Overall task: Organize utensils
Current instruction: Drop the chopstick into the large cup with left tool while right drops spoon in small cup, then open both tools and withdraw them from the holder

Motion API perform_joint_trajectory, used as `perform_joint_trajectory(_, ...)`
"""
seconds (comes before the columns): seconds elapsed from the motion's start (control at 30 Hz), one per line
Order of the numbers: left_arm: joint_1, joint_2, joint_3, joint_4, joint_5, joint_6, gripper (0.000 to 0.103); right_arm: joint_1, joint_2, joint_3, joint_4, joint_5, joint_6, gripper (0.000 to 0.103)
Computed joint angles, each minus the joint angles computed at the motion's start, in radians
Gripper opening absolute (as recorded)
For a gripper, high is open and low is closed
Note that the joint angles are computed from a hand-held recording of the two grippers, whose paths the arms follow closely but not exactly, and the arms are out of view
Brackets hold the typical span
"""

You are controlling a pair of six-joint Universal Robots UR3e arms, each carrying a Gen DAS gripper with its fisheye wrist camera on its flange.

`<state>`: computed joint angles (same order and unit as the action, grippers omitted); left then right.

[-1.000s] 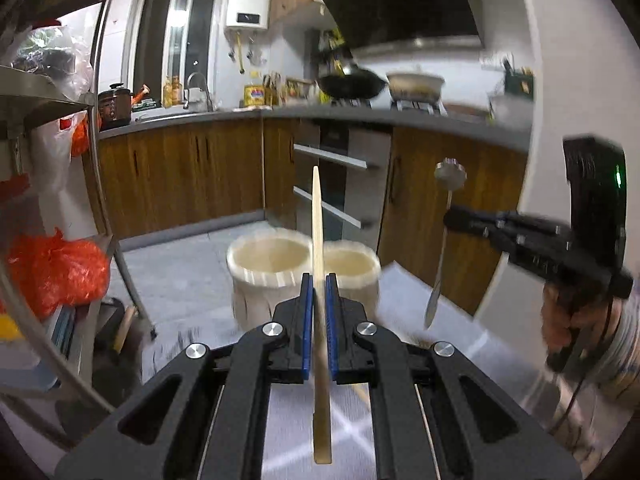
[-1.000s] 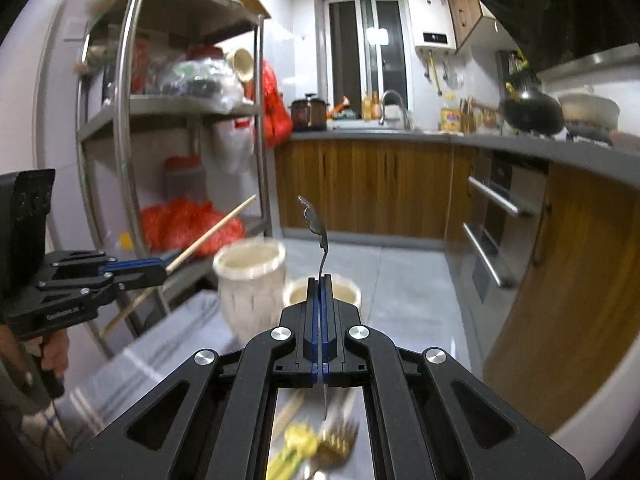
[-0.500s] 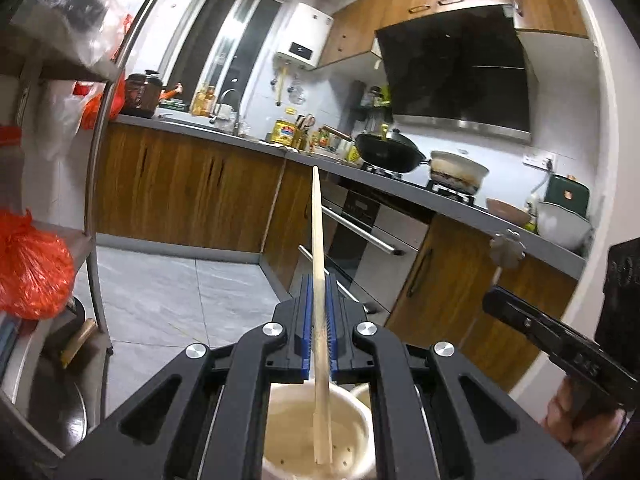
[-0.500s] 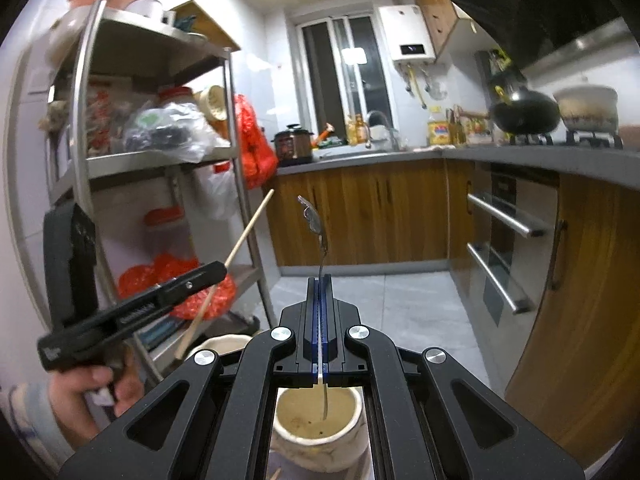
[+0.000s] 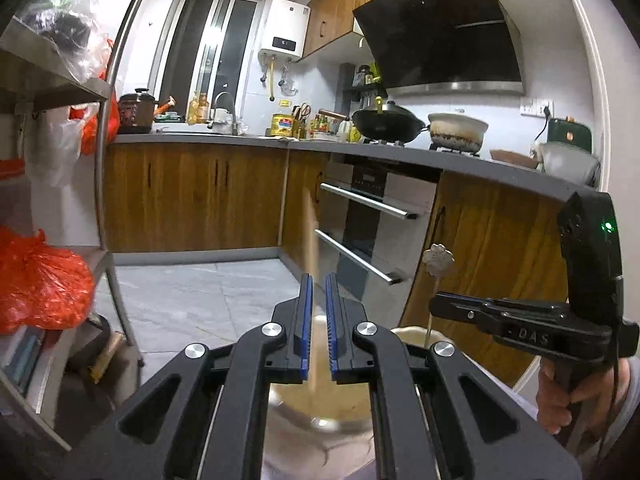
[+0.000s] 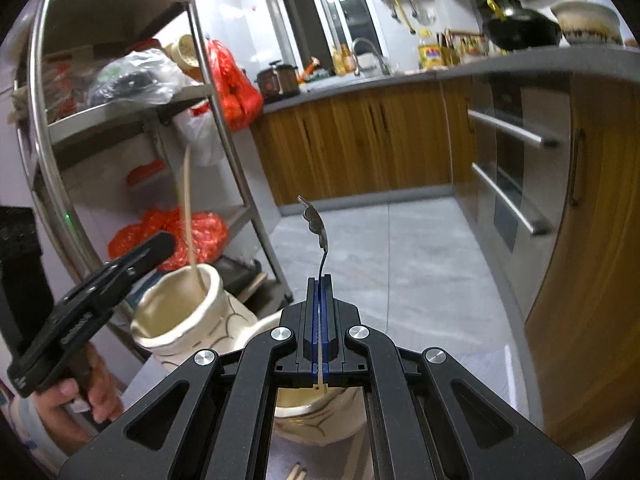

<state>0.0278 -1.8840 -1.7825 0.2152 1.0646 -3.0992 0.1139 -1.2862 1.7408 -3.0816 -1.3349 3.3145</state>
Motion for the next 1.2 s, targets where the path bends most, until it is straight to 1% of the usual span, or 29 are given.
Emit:
perform_joint_trajectory(0.07,0.009,0.027,-0.028,-0.001,0.002,0.013,0.009,0.008,0.004,-0.005,0.009,-0.018,-0.001,0.002)
perform_joint_trajectory(0.13,0.015,0.051,-0.047,-0.010,0.000,0.020,0.014,0.013,0.002,-0.008,0.014,-0.031,-0.002,0.002)
perform_joint_trajectory(0.2,0.014,0.075,-0.061,-0.025,0.016,0.033,0.024,0.018,0.000,-0.019,0.033,-0.042,-0.007,0.005)
perform_joint_trajectory(0.23,0.015,0.085,-0.067,-0.030,0.019,0.039,0.026,0.020,-0.005,-0.017,0.038,-0.044,-0.010,0.015)
perform_joint_trajectory(0.27,0.017,0.100,-0.078,-0.032,0.024,0.045,0.033,0.020,-0.010,-0.014,0.038,-0.048,-0.011,0.028)
perform_joint_trajectory(0.3,0.018,0.109,-0.077,-0.040,0.029,0.047,0.038,0.018,-0.024,0.003,0.025,-0.049,-0.010,0.034)
perform_joint_trajectory(0.33,0.020,0.121,-0.087,-0.039,0.032,0.049,0.040,0.013,-0.043,0.022,0.015,-0.046,-0.008,0.037)
perform_joint_trajectory(0.4,0.025,0.155,-0.109,-0.047,0.033,0.051,0.043,0.003,-0.085,0.062,0.010,-0.040,-0.004,0.038)
perform_joint_trajectory(0.43,0.030,0.170,-0.119,-0.054,0.030,0.050,0.045,-0.005,-0.105,0.083,0.004,-0.034,-0.002,0.042)
perform_joint_trajectory(0.47,0.038,0.192,-0.135,-0.063,0.025,0.047,0.051,-0.011,-0.121,0.100,0.000,-0.031,-0.002,0.049)
perform_joint_trajectory(0.5,0.043,0.212,-0.149,-0.073,0.023,0.045,0.059,-0.018,-0.151,0.133,-0.012,-0.027,-0.001,0.053)
perform_joint_trajectory(0.53,0.051,0.234,-0.169,-0.079,0.019,0.047,0.062,-0.026,-0.177,0.162,-0.021,-0.021,0.001,0.060)
perform_joint_trajectory(0.57,0.059,0.265,-0.196,-0.084,0.016,0.049,0.068,-0.035,-0.203,0.188,-0.024,-0.014,0.001,0.068)
perform_joint_trajectory(0.6,0.058,0.282,-0.209,-0.087,0.024,0.049,0.075,-0.047,-0.239,0.224,-0.029,-0.003,0.000,0.073)
perform_joint_trajectory(0.63,0.055,0.299,-0.220,-0.093,0.034,0.047,0.080,-0.060,-0.270,0.254,-0.035,0.011,0.000,0.081)
perform_joint_trajectory(0.67,0.058,0.330,-0.245,-0.098,0.044,0.044,0.088,-0.074,-0.312,0.296,-0.043,0.027,-0.001,0.089)
perform_joint_trajectory(0.7,0.061,0.349,-0.261,-0.102,0.046,0.041,0.094,-0.081,-0.334,0.317,-0.049,0.035,0.000,0.091)
perform_joint_trajectory(0.77,0.062,0.393,-0.290,-0.123,0.060,0.039,0.097,-0.095,-0.384,0.356,-0.046,0.048,-0.002,0.095)
perform_joint_trajectory(0.97,0.044,0.501,-0.354,-0.202,0.131,0.071,0.097,-0.090,-0.523,0.446,-0.013,0.016,-0.020,0.097)
perform_joint_trajectory(1.2,0.036,0.615,-0.429,-0.295,0.143,0.097,0.097,-0.068,-0.644,0.539,0.028,-0.050,-0.026,0.098)
